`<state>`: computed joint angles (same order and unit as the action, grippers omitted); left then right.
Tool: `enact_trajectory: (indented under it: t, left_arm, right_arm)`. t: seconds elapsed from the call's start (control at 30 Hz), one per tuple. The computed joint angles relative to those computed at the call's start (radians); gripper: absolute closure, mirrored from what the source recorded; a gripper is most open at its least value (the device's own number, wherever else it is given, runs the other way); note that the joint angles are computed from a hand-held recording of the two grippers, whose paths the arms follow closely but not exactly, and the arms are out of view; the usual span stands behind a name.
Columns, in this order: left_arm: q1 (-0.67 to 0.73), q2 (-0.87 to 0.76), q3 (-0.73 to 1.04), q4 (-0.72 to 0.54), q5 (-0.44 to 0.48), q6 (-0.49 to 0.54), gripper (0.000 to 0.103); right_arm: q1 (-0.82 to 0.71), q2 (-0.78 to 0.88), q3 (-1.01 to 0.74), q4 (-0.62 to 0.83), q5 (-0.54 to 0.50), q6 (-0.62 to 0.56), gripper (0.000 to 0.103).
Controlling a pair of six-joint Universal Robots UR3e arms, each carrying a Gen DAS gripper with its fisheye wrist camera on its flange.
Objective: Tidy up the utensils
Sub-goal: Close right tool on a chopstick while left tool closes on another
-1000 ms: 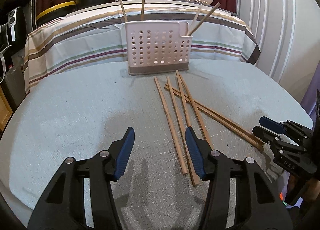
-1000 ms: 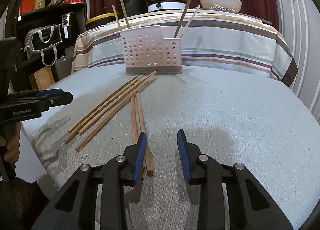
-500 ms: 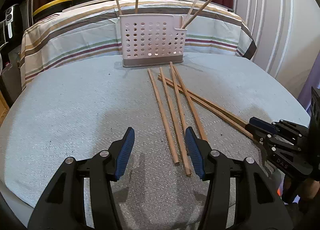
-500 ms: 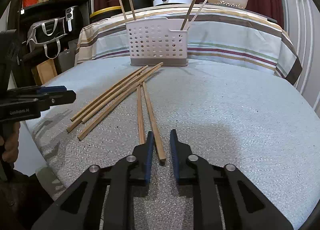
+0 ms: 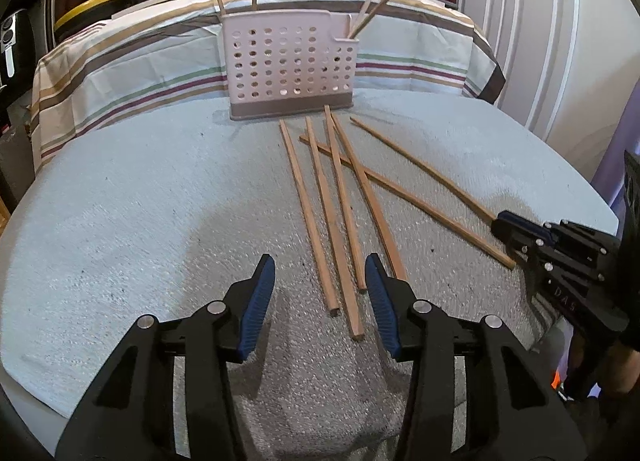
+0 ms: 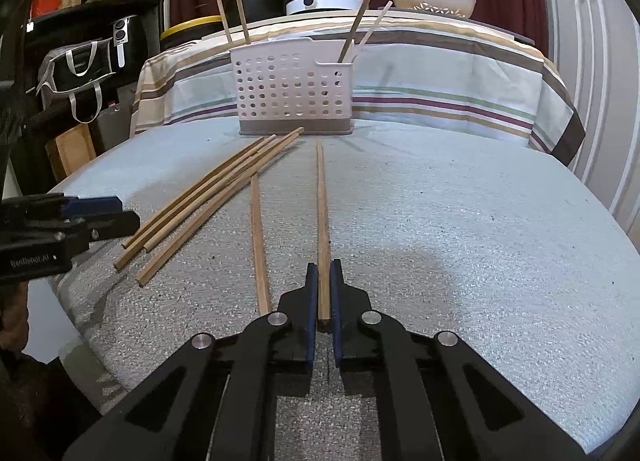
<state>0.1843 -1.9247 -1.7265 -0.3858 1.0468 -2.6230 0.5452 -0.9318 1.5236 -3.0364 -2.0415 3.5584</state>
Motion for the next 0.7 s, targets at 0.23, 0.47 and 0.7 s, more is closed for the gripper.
enact_trajectory:
  t: [0.23, 0.47, 0.7]
  left_arm:
    - [0.006, -0.007, -0.007, -0.022, 0.012, -0.001, 0.062]
    - [0.032, 0.014, -0.029, -0.012, -0.005, -0.02, 0.062]
    - [0.027, 0.004, -0.024, -0.012, -0.003, -0.02, 0.062]
  right_arm:
    - [-0.003, -0.001, 0.004, -0.005, 0.004, -0.001, 0.096]
    - [-0.004, 0.0, 0.003, -0.006, 0.005, -0.001, 0.096]
    - [-0.003, 0.001, 0.001, -0.003, 0.003, 0.0, 0.096]
